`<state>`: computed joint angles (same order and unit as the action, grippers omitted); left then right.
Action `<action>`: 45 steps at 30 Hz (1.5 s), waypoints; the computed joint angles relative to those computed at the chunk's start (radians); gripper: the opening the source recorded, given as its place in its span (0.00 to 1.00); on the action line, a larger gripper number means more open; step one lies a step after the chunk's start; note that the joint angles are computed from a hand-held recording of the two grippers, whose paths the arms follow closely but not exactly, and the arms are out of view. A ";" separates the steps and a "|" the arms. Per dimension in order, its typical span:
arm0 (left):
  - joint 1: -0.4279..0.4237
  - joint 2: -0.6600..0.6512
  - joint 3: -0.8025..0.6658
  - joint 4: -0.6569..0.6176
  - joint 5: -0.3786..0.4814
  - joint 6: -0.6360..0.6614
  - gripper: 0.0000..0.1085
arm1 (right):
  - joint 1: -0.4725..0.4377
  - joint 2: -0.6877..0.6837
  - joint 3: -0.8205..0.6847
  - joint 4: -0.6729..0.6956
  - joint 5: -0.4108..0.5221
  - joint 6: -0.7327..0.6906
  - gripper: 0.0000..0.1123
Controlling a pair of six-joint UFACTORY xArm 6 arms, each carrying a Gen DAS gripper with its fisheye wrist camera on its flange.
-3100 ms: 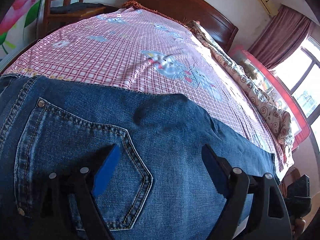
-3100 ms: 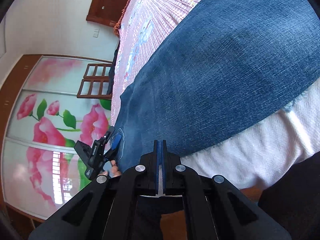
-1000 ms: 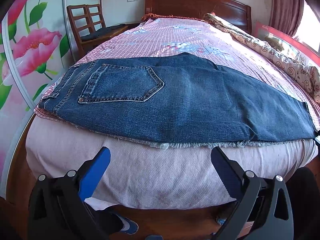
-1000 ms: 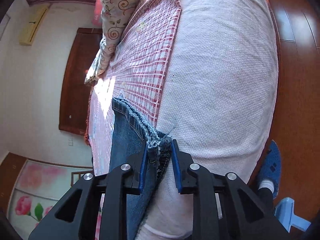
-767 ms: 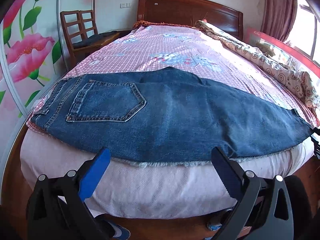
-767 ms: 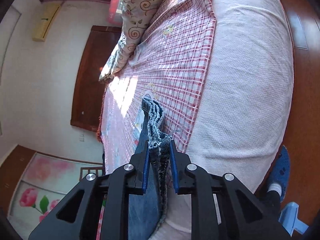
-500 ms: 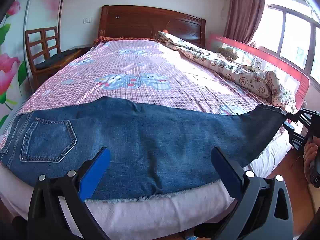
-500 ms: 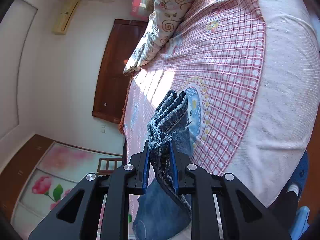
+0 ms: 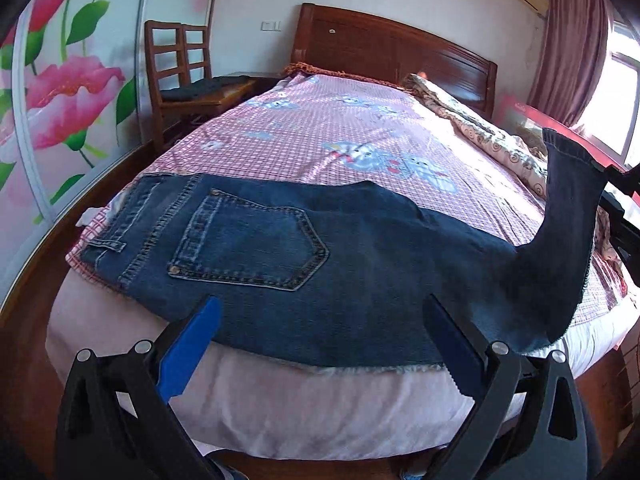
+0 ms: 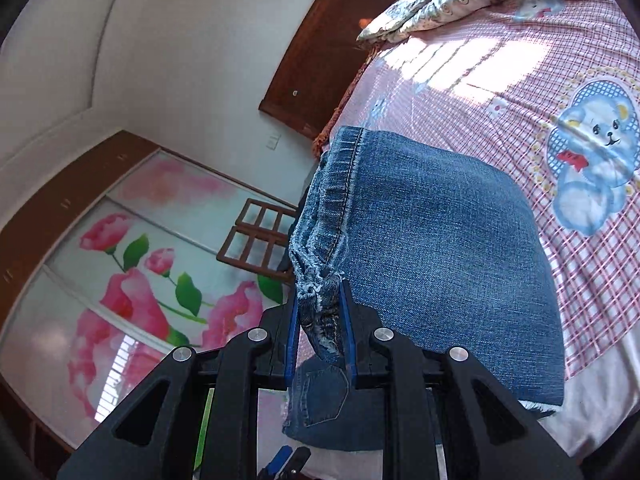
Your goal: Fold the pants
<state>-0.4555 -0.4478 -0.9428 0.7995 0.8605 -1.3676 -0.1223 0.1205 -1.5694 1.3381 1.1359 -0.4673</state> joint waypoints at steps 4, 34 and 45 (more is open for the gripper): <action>0.044 -0.079 0.058 0.012 0.028 -0.034 0.93 | 0.137 -0.030 0.077 -0.088 -0.044 -0.025 0.15; 0.071 -0.102 0.104 -0.006 0.007 -0.080 0.93 | 0.070 0.021 0.142 -0.091 -0.026 -0.118 0.30; 0.040 -0.054 0.072 0.039 0.008 -0.071 0.93 | 0.137 0.096 0.145 -0.221 -0.197 -0.120 0.11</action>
<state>-0.4152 -0.5020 -0.8708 0.8382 0.8682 -1.4385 0.0142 0.2166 -1.4242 1.1171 0.9391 -0.5875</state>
